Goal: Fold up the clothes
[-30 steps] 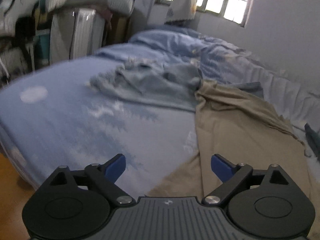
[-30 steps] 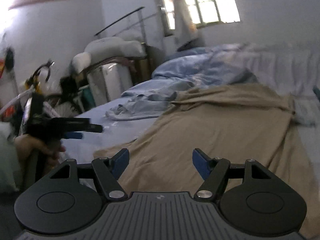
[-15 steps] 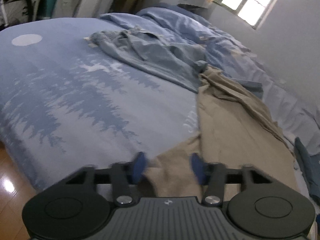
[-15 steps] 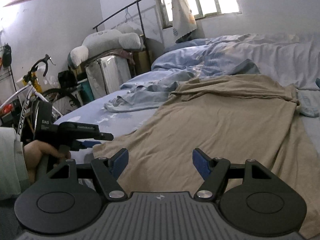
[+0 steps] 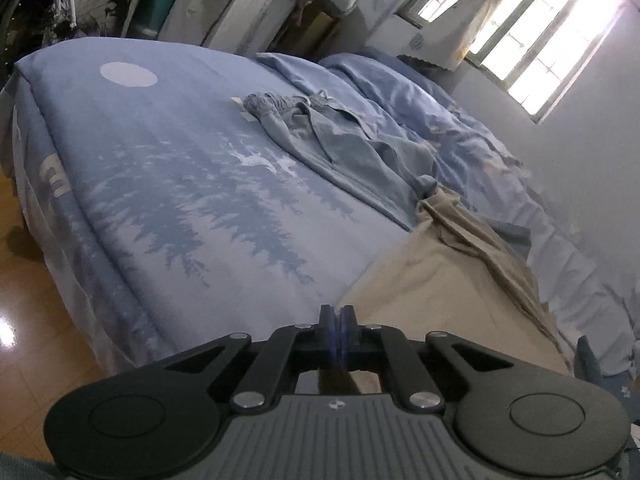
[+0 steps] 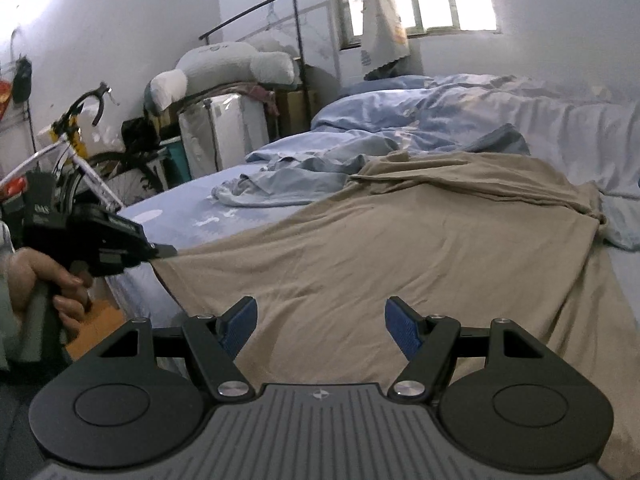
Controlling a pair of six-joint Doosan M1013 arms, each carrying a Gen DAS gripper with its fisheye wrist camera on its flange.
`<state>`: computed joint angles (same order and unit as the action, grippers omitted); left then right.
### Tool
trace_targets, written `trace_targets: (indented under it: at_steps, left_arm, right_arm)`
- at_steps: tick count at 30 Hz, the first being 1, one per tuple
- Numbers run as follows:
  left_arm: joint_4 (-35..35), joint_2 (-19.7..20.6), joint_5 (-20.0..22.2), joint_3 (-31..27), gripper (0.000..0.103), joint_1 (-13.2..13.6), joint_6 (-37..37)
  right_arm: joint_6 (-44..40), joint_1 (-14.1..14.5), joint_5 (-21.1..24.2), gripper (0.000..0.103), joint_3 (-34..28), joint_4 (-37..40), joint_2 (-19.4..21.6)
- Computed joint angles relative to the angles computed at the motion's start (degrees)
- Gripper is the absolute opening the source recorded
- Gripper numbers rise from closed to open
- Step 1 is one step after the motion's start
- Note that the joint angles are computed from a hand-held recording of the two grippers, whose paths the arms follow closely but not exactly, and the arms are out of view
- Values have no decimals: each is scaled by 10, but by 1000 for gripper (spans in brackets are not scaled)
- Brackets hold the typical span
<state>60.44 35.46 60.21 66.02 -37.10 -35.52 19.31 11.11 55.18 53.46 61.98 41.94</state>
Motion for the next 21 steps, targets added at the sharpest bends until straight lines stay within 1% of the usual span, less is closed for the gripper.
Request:
trace_targets:
  at_steps: [5,7,9,12,15,18,21]
  left_arm:
    - [0,-4,4,7,1,-2,-16]
    - [-15,-4,0,10,1,2,-24]
    - [-45,-4,-9,12,1,9,-31]
    - [-67,-2,-19,14,1,15,-40]
    - [-58,-5,-26,20,1,14,-58]
    - [-61,-8,-45,30,2,16,-77]
    - [-56,-14,-66,44,7,17,-110]
  right_arm:
    - [-25,4,8,72,5,-13,-1]
    - [-36,5,10,72,8,-16,-3]
    - [-39,5,13,72,9,-16,-3]
    - [-38,6,15,72,9,-21,-2]
    - [-41,7,19,72,9,-27,-2]
    - [-48,9,23,72,11,-35,-3]
    - [-57,11,25,72,15,-35,-5]
